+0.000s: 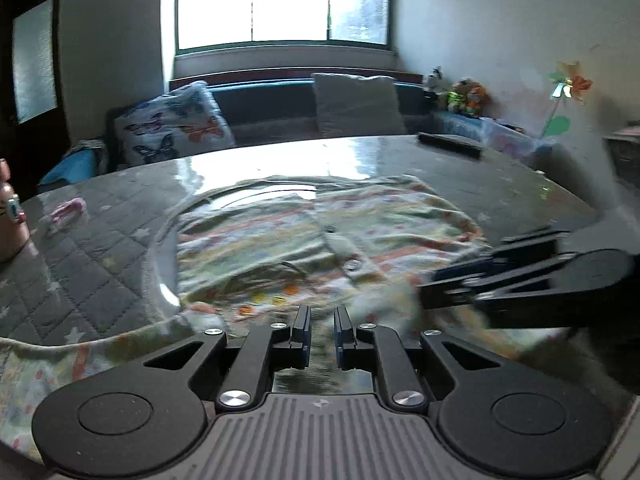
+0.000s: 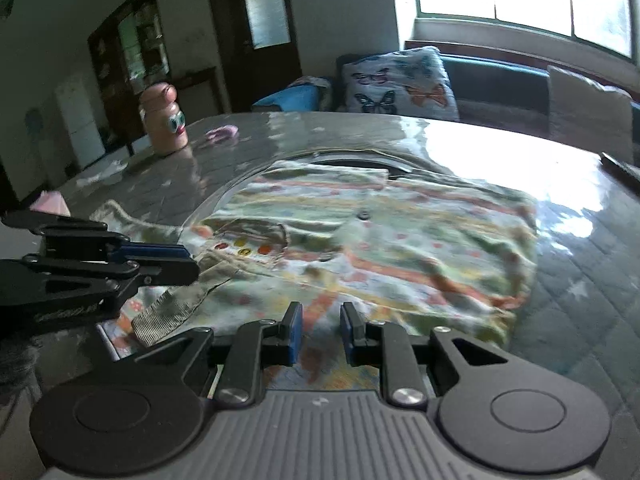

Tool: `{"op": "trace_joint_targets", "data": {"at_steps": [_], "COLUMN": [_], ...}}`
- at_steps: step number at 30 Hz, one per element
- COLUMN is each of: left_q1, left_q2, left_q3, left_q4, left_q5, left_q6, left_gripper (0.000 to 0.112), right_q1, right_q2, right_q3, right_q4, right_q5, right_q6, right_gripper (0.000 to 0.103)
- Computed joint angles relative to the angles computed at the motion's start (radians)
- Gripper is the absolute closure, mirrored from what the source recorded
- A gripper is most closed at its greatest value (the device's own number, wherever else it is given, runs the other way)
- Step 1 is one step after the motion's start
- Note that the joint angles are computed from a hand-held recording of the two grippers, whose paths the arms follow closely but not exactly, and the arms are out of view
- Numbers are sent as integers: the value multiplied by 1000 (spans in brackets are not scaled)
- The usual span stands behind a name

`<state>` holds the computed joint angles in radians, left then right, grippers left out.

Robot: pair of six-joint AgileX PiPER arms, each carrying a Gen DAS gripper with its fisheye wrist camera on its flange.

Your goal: Fold clothes

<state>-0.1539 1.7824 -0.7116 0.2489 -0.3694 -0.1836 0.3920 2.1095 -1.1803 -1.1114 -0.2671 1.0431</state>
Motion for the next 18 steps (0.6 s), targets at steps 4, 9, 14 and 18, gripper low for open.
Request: {"op": "trace_joint_targets", "data": {"at_steps": [4,9,14,18], "left_q1": [-7,-13,-6,0], "left_q2": [11,39,46,37], "left_q3": [12,8,18,26], "left_q4": [117,126,121,125], "left_q5": [-26,-13,-13,-12], "left_q6": [-59,-49,-45,-51], "left_gripper": [99,99,99,98], "right_q1": [19,21,33,42], "right_q2": [28,12,-10,-4], "right_q3": [-36,-24,16,11], "right_q4": [-69,-77,-57,-58], "right_q5": [25,18,-1,-8], "right_q6": [53,44,-27,-28], "right_gripper": [83,83,83,83]}}
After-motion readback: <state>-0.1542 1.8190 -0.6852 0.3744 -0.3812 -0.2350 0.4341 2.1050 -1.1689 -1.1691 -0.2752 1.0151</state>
